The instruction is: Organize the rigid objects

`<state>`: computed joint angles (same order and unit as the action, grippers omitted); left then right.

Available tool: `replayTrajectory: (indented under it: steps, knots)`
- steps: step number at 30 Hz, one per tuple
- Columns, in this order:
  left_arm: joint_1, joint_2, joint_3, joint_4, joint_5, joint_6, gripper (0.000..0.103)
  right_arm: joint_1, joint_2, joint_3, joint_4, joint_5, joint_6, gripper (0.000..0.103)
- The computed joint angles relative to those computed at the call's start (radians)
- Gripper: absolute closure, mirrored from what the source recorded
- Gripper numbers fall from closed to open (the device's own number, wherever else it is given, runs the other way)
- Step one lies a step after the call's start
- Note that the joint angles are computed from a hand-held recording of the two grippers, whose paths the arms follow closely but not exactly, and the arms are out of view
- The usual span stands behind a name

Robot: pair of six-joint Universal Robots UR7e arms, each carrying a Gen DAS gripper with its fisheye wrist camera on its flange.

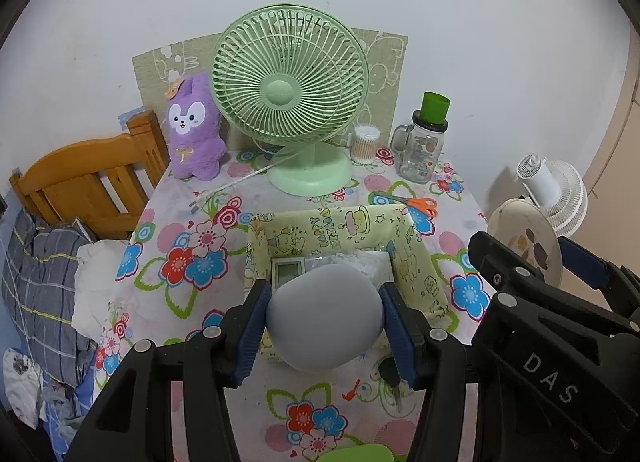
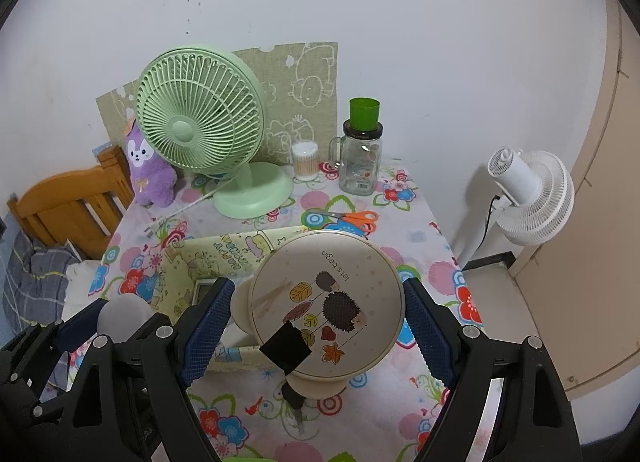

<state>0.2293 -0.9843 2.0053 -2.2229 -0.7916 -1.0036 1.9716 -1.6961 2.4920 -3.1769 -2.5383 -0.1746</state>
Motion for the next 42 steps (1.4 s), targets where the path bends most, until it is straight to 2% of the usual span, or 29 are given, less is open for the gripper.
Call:
replayTrajectory:
  steps: [10,23,35,42]
  knots:
    - [0.045,0.055,-0.045,-0.032,0.028,0.054,0.046,-0.061,0.035,-0.033,-0.025,0.079,-0.045,0.018]
    - [0.107,0.114,-0.089,-0.084,0.03,0.116,0.046,-0.135,0.117,-0.084,-0.1,0.143,-0.172,0.018]
    - [0.185,0.19,-0.146,-0.102,0.016,0.143,0.046,-0.202,0.185,-0.122,-0.094,0.2,-0.188,0.018]
    - [0.228,0.228,-0.171,-0.115,-0.011,0.152,0.046,-0.243,0.214,-0.14,-0.072,0.21,-0.165,0.018]
